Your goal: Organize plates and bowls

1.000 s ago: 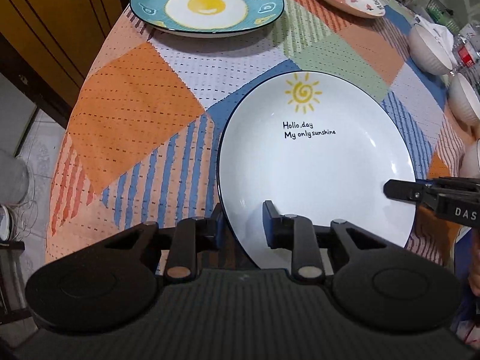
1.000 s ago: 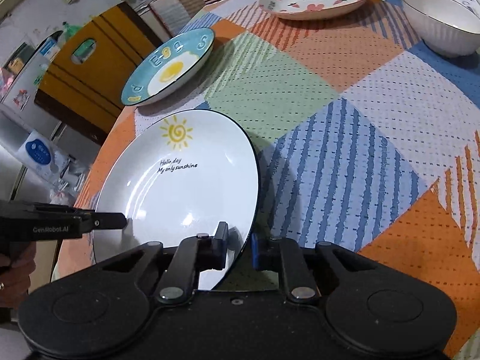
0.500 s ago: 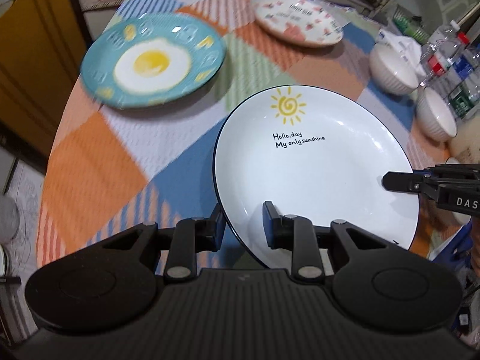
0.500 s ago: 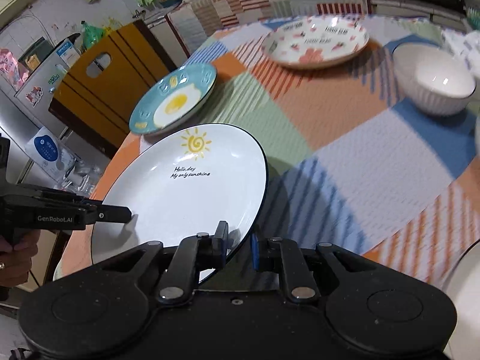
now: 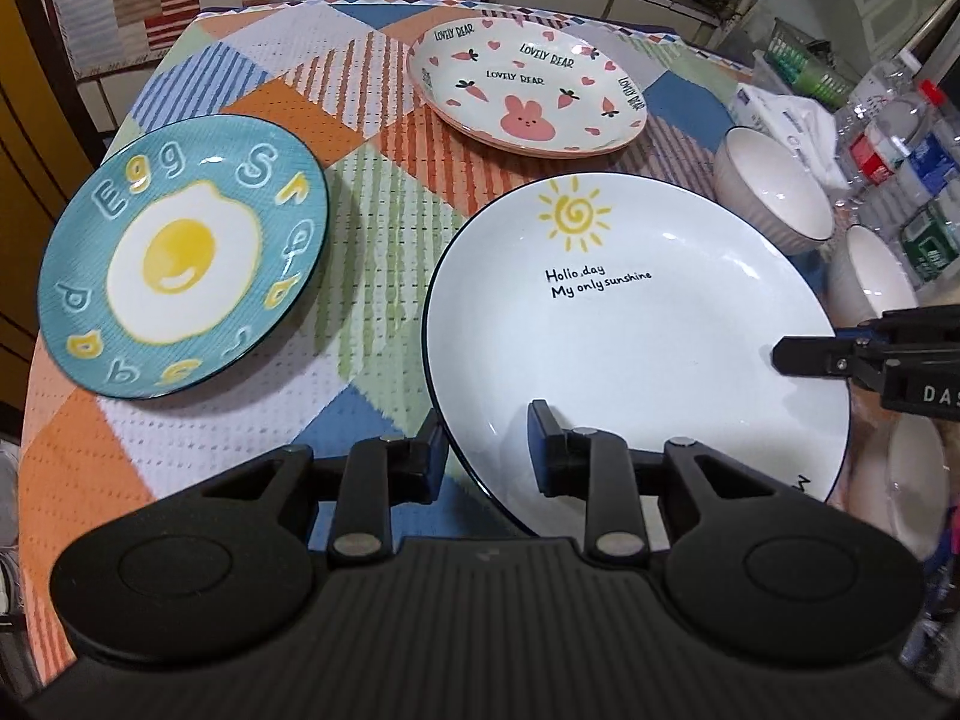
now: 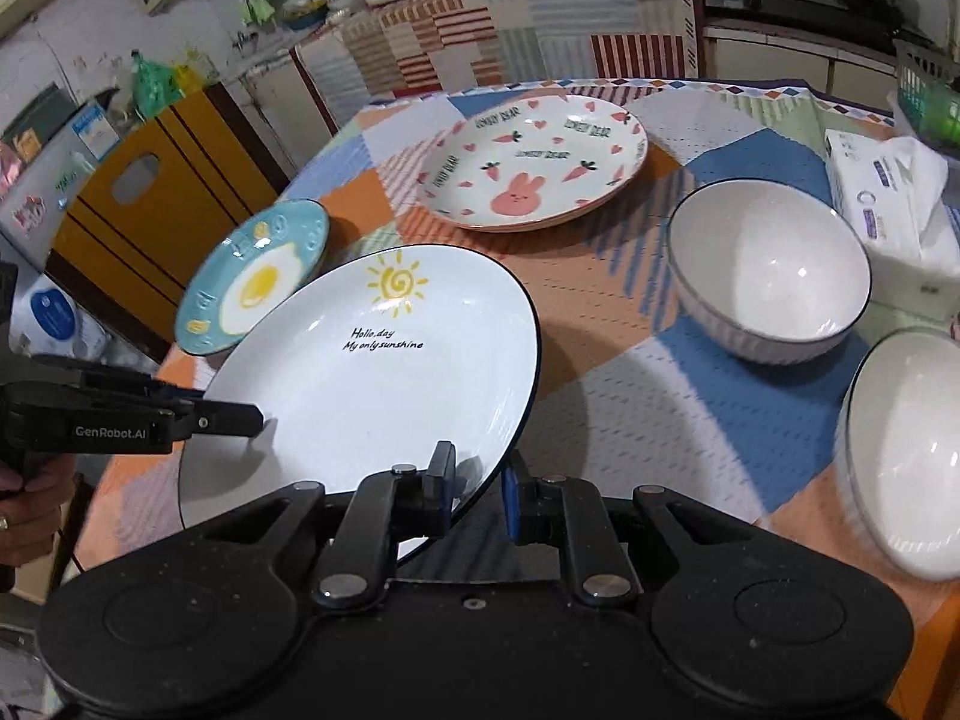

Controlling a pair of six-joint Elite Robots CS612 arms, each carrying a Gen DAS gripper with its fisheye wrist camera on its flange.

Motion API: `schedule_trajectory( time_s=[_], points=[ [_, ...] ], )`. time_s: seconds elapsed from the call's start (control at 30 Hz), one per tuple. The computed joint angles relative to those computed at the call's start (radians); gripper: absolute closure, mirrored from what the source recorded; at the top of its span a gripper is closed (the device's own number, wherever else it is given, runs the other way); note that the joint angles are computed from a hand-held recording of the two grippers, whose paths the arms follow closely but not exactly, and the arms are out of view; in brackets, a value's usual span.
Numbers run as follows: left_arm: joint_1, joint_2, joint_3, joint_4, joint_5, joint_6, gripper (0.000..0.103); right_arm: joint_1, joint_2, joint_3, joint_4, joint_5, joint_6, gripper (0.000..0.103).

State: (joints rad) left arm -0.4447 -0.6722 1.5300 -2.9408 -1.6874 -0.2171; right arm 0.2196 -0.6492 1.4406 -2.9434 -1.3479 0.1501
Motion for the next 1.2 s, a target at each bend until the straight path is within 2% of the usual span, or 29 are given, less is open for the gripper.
schedule_trajectory(
  time_s=[0.2, 0.4, 0.57, 0.67, 0.87, 0.97, 1.03, 1.2],
  points=[
    [-0.005, 0.036, -0.033, 0.011, -0.005, 0.000, 0.077, -0.012, 0.028, -0.043, 0.068, 0.001, -0.027, 0.082],
    [-0.024, 0.041, -0.021, -0.023, 0.066, 0.050, 0.077, -0.009, 0.045, -0.062, 0.116, -0.020, 0.010, 0.080],
    [-0.019, 0.044, -0.026, 0.008, 0.040, 0.031, 0.077, 0.025, 0.048, -0.096, 0.195, -0.145, -0.003, 0.077],
    [-0.031, 0.038, -0.012, -0.009, 0.076, 0.058, 0.076, 0.042, 0.058, -0.124, 0.246, -0.214, -0.020, 0.074],
    [-0.021, 0.017, -0.009, 0.030, 0.051, 0.052, 0.077, 0.057, 0.060, -0.144, 0.285, -0.284, 0.015, 0.072],
    [-0.022, -0.006, 0.013, 0.027, 0.049, 0.077, 0.076, 0.075, 0.051, -0.130, 0.253, -0.347, 0.006, 0.071],
    [-0.022, -0.024, 0.026, 0.048, 0.044, 0.098, 0.076, 0.079, 0.040, -0.114, 0.232, -0.350, 0.013, 0.071],
    [-0.028, -0.066, 0.070, 0.073, 0.053, 0.120, 0.075, 0.081, 0.005, -0.073, 0.184, -0.285, 0.015, 0.071]
  ],
)
